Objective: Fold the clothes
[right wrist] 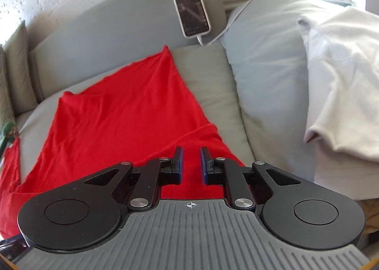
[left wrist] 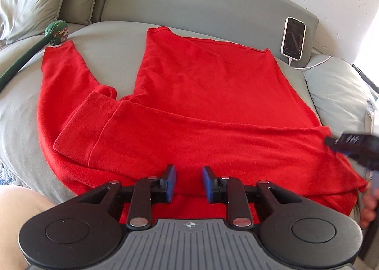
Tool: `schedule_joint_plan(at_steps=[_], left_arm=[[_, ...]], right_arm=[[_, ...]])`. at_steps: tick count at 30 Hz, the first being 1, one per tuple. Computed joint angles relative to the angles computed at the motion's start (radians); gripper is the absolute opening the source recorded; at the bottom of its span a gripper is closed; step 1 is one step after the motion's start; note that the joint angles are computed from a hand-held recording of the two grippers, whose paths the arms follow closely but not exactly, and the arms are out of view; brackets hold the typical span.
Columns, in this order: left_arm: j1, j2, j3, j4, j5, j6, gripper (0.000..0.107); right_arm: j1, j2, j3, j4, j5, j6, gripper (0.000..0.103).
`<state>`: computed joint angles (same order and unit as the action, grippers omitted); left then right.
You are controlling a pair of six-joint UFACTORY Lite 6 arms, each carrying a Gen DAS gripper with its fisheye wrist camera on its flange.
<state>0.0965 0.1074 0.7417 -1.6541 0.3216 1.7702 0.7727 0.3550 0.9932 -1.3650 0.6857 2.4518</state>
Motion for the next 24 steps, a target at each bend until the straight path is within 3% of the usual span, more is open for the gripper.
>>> schedule_joint_plan(at_steps=[5,7,9,10,12,13,14,16,21,24], left_arm=[[0.045,0.028,0.025,0.073,0.067,-0.043,0.024],[0.077,0.015,0.029,0.120,0.121,-0.053,0.023],[0.147,-0.033,0.012,0.142,0.234,-0.030,0.024],[0.185,-0.059,0.003,0.150,0.293,-0.016,0.027],[0.282,-0.110,-0.004,0.159,0.415,0.002,0.049],[0.342,-0.118,0.008,0.164,0.484,-0.002,0.053],[0.397,-0.109,0.030,0.169,0.538,-0.020,0.062],[0.495,-0.060,0.102,0.185,0.598,-0.108,0.065],[0.651,0.195,0.372,0.225,0.589,-0.402,0.061],[0.684,0.380,0.570,0.221,0.540,-0.534,0.057]], right_arm=[[0.048,0.073,0.122,0.276,0.174,-0.241,0.014],[0.061,-0.016,0.097,0.319,0.168,-0.247,0.017],[0.091,-0.117,0.057,0.310,0.152,-0.217,0.018],[0.113,-0.152,0.051,0.314,0.157,-0.229,0.020],[0.156,-0.196,0.061,0.321,0.160,-0.262,0.028],[0.178,-0.215,0.066,0.323,0.164,-0.270,0.036],[0.205,-0.232,0.072,0.321,0.178,-0.263,0.038],[0.261,-0.247,0.098,0.317,0.233,-0.238,0.038],[0.351,-0.230,0.189,0.284,0.392,-0.183,0.052],[0.362,-0.216,0.228,0.266,0.414,-0.166,0.052]])
